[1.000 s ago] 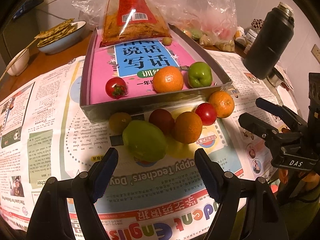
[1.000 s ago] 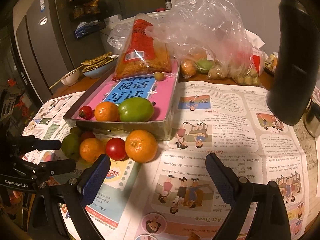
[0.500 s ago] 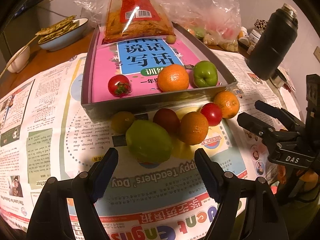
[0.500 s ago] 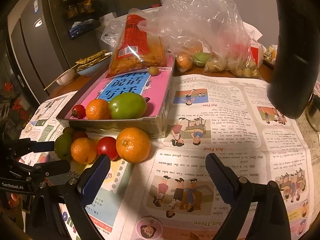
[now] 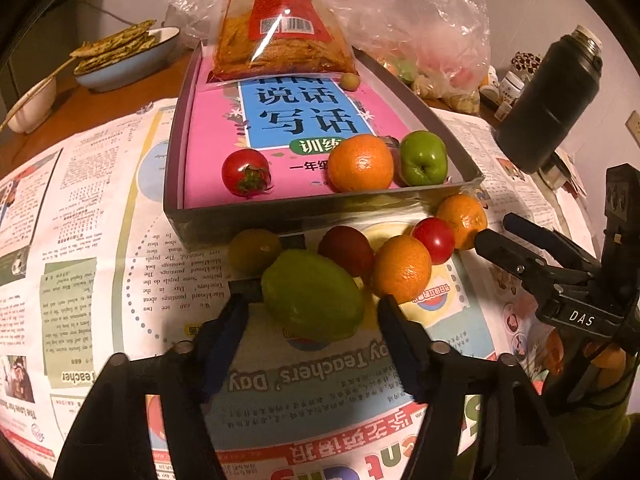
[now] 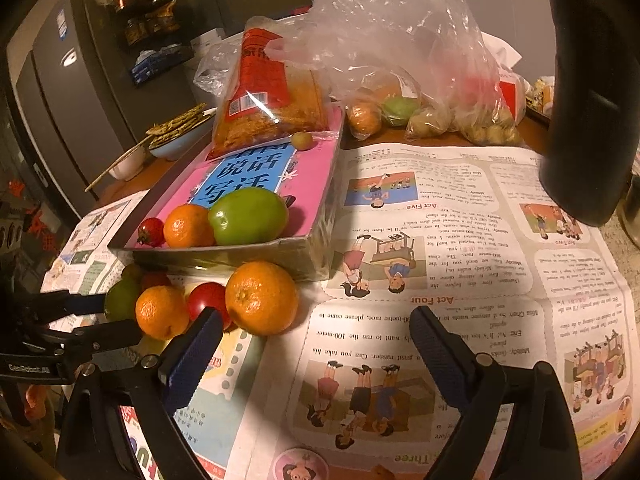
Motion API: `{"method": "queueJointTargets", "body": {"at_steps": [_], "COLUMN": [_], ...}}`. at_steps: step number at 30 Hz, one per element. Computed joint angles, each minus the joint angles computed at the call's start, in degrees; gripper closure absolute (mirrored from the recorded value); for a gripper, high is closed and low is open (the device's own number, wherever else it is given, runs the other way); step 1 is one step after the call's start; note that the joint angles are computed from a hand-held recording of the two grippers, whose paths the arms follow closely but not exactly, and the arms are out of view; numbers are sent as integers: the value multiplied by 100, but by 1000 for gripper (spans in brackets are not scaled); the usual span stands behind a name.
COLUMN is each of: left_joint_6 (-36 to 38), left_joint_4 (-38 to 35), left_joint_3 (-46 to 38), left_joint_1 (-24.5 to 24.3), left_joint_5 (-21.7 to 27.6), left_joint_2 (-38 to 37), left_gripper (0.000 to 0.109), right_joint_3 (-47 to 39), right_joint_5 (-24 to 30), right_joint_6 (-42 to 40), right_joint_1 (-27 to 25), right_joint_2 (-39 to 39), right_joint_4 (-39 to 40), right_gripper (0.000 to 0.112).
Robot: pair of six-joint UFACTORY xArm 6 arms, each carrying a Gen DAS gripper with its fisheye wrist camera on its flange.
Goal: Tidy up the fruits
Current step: 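Grasp the large green fruit with the left gripper while the right gripper grasps a mandarin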
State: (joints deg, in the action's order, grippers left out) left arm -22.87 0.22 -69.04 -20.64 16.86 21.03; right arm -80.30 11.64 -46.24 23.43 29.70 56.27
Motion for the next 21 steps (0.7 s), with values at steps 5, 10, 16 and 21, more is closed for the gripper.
{"method": "queueJointTargets", "body": {"at_steps": [5, 10, 16, 21], "left_joint_6": [-46, -251, -460, -694], "left_joint_4": [31, 271, 539, 838], "left_joint_3": [-46, -125, -146, -171], "left_joint_1": [18, 37, 64, 72], "left_joint_5": [-70, -46, -54, -6], "left_joint_2": [59, 119, 150, 160], "left_gripper": [45, 45, 45, 45], "right_joint_3": [-188, -387, -547, -605], "right_joint_5": [108, 400, 621, 819], "right_joint_6": [-126, -321, -358, -530], "right_joint_1": [2, 16, 4, -24], "right_joint_2": [115, 216, 301, 317], "right_joint_4": [234, 439, 598, 857], "right_gripper": [28, 42, 51, 63]}}
